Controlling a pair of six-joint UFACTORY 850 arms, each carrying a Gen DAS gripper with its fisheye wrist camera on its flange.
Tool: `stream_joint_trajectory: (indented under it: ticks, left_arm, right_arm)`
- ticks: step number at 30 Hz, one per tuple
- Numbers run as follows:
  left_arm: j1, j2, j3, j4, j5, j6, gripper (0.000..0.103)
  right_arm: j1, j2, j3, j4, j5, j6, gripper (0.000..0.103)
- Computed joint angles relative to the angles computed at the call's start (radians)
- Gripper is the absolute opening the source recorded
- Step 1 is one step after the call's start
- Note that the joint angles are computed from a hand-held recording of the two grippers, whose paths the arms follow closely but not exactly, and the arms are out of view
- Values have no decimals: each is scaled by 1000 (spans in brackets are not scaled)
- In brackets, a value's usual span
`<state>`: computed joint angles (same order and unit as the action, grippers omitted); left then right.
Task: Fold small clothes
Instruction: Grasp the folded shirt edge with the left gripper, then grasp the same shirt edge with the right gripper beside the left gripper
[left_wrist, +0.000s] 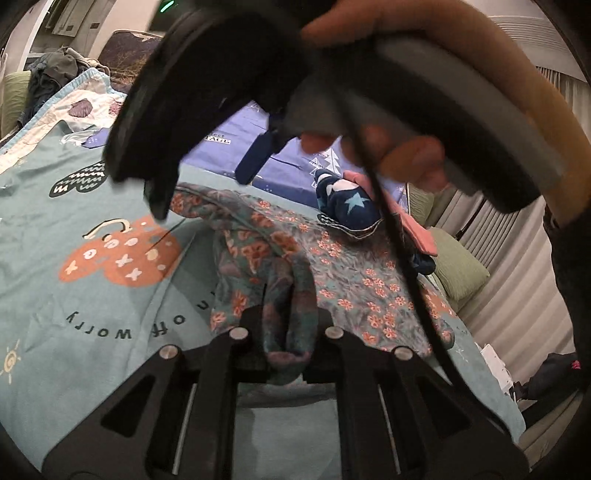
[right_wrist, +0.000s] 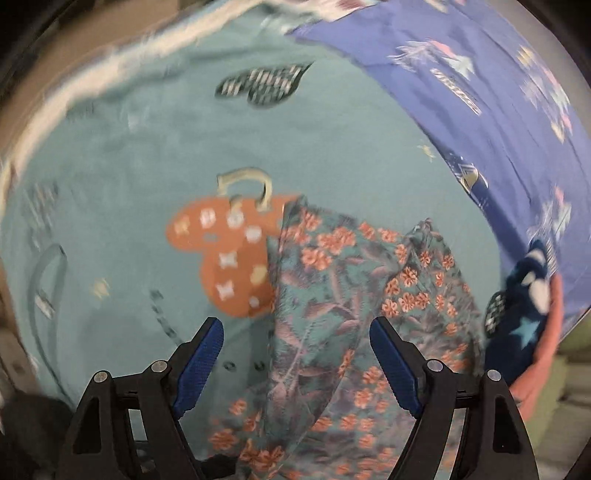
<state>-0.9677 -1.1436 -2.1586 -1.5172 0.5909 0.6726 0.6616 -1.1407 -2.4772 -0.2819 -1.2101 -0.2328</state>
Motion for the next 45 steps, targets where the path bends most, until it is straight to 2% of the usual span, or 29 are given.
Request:
stream_joint_trajectory:
  ticks: [3, 4, 5, 6, 7, 8, 12, 16, 22, 27, 32, 38, 45]
  left_arm:
    - [-1, -6, -13, -15, -1, 7, 11]
    - [-2, -7, -16, -18, -2, 5, 11]
    - [-1, -9, -19, -26, 1, 7, 11]
    - [-2, -9, -20, -35, 5, 14, 11]
    - [-3, -8, -18, -37, 8, 13, 11]
    - [-5, -9, -22, -46, 12, 19, 11]
    - [-15, -22, -55, -82, 49, 68, 11]
    - [-29, -29, -84, -97, 92, 89, 11]
    - [-50, -11, -84, -76, 168, 151, 11]
    - [-57, 90, 68, 19, 207, 0, 11]
    - [-60, 171, 187, 62, 266, -36, 12]
    - [-55, 272, 333, 111, 307, -142, 12]
    - [-51, 329, 404, 91, 354, -134, 12]
  right_arm:
    - [15, -58, -56, -97, -41, 5, 80]
    - [15, -72, -70, -109, -37, 4, 70]
    - [16, -68, -59, -125, -21, 6, 48]
    - [17, -60, -36, -160, 4, 19, 33]
    - [16, -62, -34, -185, 10, 37, 10]
    - [9, -64, -43, -168, 8, 45, 10]
    - [-12, 56, 128, -114, 151, 60, 9]
    - [-43, 134, 194, -4, 212, 69, 8]
    - [-73, 197, 224, 150, 229, 64, 8]
    - [-82, 252, 261, 258, 253, 84, 8]
    - [-67, 292, 285, 288, 282, 102, 8]
    - [-55, 253, 185, 387, 225, 112, 8]
    - [-37, 209, 95, 475, 197, 67, 8]
